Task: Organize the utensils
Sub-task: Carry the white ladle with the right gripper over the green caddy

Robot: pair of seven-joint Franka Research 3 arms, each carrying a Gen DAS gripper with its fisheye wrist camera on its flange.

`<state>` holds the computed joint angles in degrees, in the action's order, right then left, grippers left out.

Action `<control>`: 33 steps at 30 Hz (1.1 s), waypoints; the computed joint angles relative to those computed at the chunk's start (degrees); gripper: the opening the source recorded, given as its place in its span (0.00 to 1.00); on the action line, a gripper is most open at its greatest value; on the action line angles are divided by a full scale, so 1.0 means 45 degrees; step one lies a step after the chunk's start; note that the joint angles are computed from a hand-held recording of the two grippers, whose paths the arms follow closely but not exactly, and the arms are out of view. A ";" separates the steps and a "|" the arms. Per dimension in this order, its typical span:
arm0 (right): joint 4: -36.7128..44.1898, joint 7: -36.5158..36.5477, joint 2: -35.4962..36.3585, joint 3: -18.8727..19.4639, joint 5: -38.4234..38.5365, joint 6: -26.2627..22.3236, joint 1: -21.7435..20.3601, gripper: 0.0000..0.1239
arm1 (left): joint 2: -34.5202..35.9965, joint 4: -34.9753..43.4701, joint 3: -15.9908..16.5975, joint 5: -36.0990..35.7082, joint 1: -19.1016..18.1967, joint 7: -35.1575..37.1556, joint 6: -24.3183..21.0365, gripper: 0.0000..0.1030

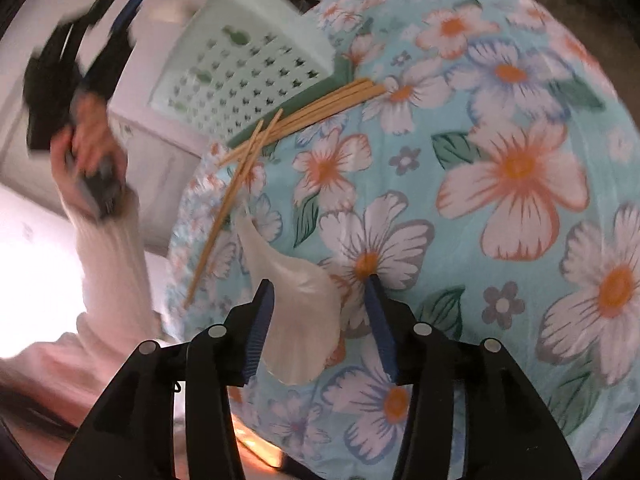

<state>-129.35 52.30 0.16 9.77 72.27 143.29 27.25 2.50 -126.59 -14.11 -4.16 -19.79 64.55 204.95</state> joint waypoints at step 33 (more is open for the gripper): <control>0.1029 0.3967 -0.2220 -0.0236 -0.2657 0.0348 0.0018 0.03 | -0.3985 -0.4582 -0.5417 -1.5113 0.1949 1.0182 0.0475 0.30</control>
<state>-124.73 70.16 -9.83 8.71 60.31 144.86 27.34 -15.43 -147.21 -38.49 -72.16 -11.02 110.37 207.08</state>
